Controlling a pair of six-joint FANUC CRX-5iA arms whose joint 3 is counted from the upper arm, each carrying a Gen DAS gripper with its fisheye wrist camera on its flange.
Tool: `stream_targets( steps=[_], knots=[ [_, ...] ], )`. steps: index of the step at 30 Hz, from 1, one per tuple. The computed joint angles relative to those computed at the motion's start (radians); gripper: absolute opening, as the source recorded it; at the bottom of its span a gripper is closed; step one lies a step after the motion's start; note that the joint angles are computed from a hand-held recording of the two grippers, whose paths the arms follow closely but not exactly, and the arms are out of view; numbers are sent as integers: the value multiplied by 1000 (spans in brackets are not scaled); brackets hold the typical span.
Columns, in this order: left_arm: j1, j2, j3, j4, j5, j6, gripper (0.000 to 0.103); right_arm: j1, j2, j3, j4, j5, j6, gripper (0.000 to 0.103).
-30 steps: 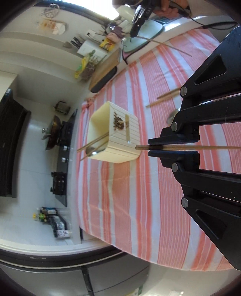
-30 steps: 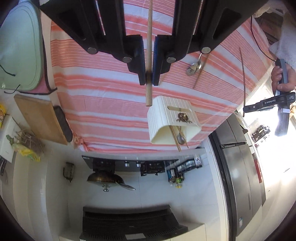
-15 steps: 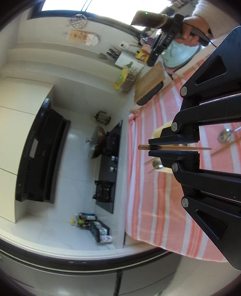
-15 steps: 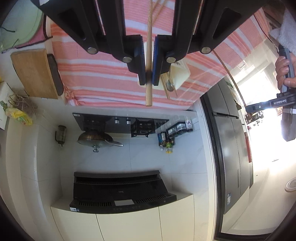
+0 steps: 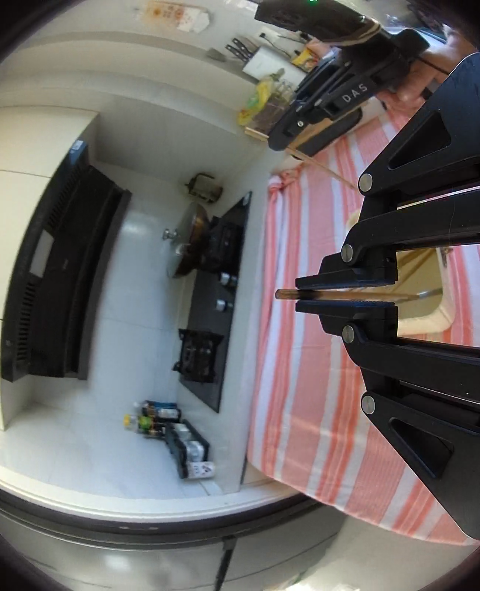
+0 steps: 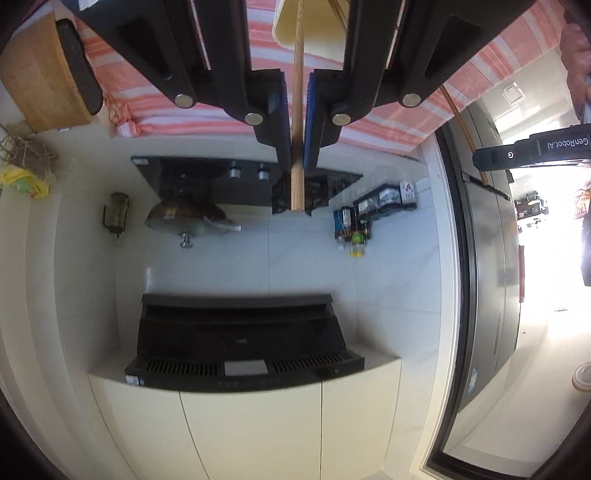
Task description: Organize utensils
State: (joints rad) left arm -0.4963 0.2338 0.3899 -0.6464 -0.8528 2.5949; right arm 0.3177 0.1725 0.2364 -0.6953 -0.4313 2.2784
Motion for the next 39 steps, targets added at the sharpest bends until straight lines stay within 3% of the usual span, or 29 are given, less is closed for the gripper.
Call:
stream_targets(
  steps=[7, 9, 10, 11, 12, 14, 18, 21, 23, 29, 32, 36, 39],
  knots=[
    [83, 47, -63, 258, 65, -165, 4, -10, 165, 120, 107, -318, -148, 9],
    [84, 41, -81, 286, 64, -174, 17, -16, 188, 151, 127, -377, -216, 10],
    [82, 35, -91, 295, 69, -174, 38, -24, 182, 150, 115, -392, -227, 13],
    [75, 19, -108, 284, 71, -161, 60, -31, 174, 147, 100, -398, -233, 24],
    [63, 5, -122, 261, 69, -140, 67, -47, 154, 134, 74, -397, -225, 37],
    [43, -38, -174, 238, 80, -131, 77, -90, 108, 93, -4, -407, -174, 44],
    [-9, -104, -292, 260, 52, -147, 86, -169, 2, -21, -43, -488, -63, 44],
    [-108, -136, -379, 180, 22, -29, 93, -188, -138, -233, 42, -433, 22, 46],
    [-169, -121, -407, 135, -6, 66, 93, -174, -231, -398, 138, -340, 28, 46],
    [-242, -51, -401, 62, -48, 269, 93, -139, -328, -683, 398, -198, -203, 46],
    [-277, -26, -375, -20, -97, 337, 93, -134, -334, -729, 444, -160, -254, 46],
    [-257, -24, -401, 9, -71, 331, 92, -169, -315, -713, 397, -184, -227, 46],
    [-267, -13, -404, -2, -100, 349, 92, -160, -324, -730, 414, -172, -248, 47]
  ],
)
